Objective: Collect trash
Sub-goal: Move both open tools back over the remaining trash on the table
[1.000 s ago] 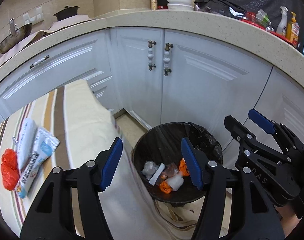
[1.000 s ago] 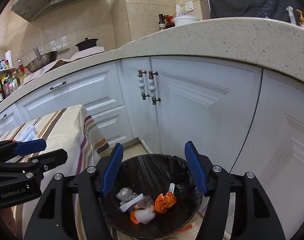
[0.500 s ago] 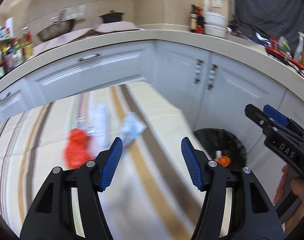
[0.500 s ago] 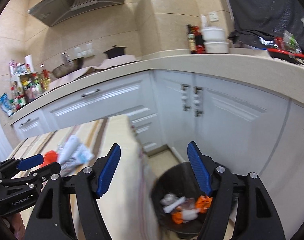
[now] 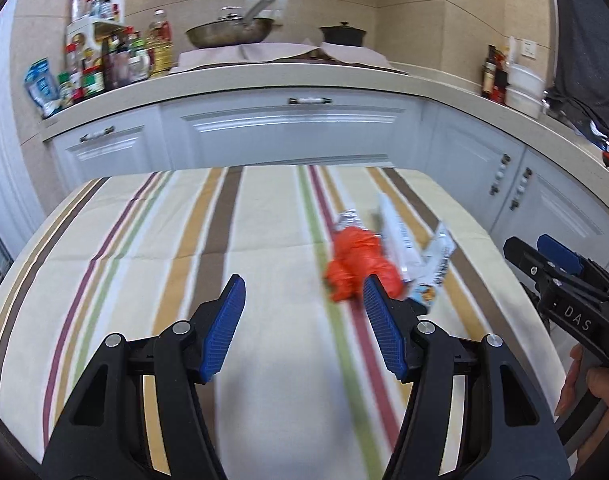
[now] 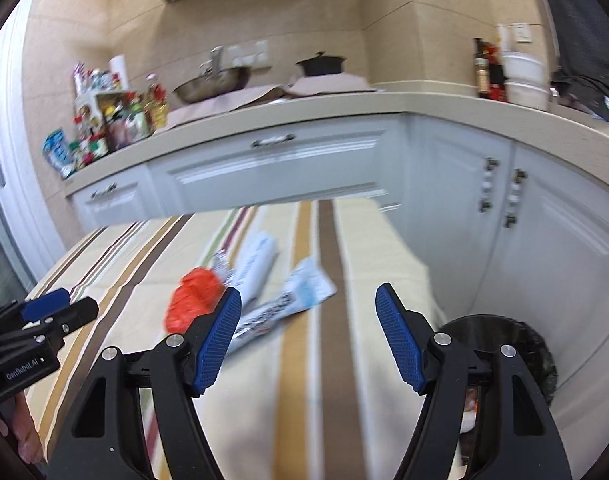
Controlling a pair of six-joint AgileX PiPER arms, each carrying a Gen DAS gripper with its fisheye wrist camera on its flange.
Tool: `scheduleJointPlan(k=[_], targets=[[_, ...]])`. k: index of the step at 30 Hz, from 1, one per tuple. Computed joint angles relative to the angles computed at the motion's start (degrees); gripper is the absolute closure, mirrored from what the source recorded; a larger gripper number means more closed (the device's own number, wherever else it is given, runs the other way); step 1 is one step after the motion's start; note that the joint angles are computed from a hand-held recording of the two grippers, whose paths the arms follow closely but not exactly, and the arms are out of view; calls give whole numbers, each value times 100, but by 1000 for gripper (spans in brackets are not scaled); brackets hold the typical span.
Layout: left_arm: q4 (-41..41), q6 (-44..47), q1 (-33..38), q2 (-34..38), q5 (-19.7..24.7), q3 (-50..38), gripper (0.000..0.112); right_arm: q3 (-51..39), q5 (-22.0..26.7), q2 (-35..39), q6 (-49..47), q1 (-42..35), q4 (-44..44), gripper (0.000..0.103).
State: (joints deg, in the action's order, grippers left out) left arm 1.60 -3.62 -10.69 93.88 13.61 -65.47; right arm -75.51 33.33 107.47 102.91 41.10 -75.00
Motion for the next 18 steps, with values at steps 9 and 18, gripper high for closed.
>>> scheduleJointPlan(k=[9, 18], targets=[[-1959, 1894, 840, 25, -3, 143, 53, -1483, 168, 913, -2358, 224, 1922, 34], [-2963, 2903, 1191, 126, 26, 162, 53, -2479, 809, 1543, -3579, 172, 3148, 33]])
